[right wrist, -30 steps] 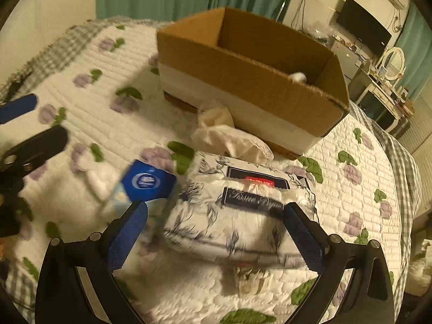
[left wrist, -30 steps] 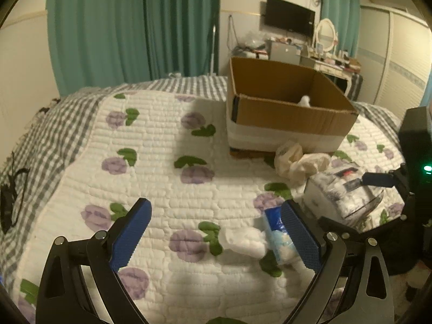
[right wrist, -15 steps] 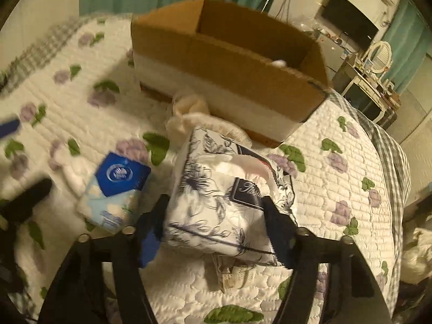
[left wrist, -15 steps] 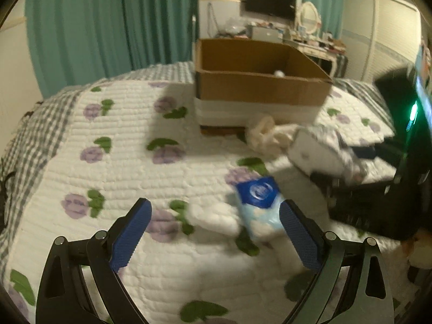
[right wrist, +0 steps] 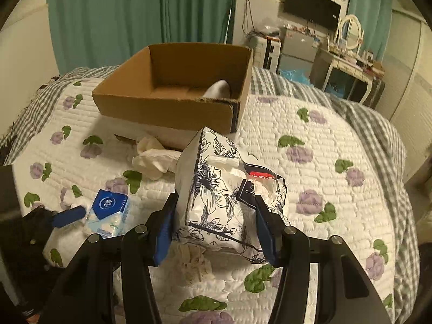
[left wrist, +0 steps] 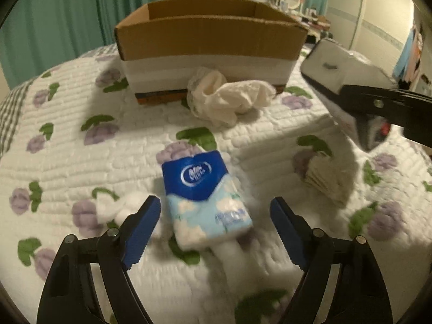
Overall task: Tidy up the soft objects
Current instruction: 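Grasp the floral tissue box with the right tool while the left tool grasps the blue tissue pack, then lower the tissue box and blue pack into the cardboard box and release both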
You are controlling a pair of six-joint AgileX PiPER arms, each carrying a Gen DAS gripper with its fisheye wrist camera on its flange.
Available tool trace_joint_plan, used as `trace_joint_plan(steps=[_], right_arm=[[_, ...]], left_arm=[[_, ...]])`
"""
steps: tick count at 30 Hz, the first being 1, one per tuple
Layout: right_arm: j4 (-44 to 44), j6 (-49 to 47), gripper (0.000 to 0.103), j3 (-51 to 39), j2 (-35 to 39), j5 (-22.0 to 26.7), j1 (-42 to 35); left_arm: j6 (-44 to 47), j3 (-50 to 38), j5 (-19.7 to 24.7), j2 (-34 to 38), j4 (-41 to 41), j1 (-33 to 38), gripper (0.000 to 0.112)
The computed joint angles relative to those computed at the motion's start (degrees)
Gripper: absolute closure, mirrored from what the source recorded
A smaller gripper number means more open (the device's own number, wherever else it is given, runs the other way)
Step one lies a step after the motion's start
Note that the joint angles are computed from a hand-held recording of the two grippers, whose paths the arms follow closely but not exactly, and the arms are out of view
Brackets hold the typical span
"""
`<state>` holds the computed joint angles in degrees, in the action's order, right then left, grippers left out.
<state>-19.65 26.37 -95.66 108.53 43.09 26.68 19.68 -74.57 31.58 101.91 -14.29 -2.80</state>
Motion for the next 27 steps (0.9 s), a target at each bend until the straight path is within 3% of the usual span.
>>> trace_joint_plan(steps=[4,13,21,27], right_arm=[[1.9,-1.7,0.049,0.2,0.4,-0.9,-0.7],[3.1,-1.7,0.050,3.3,-1.9,-4.1,-1.2],[3.8,-0.9,0.050,4.4,-7.2,-5.5,-0.8],[5.8,-3.6,0.050,-1.6,-9.3,-3.1,-0.7]], left_arm=[[-0.8,-2.1,-0.5,3.0,2.1,-0.5,0.054],[8.9,1.1,0.2,-2.1,-6.9,1.9,0.058],[11.4,-5.5,9.5,-10.8,-11.3,5.3,0.058],[11.5,-18.0,16.7,-9.6,-13.2,6.8,0.058]])
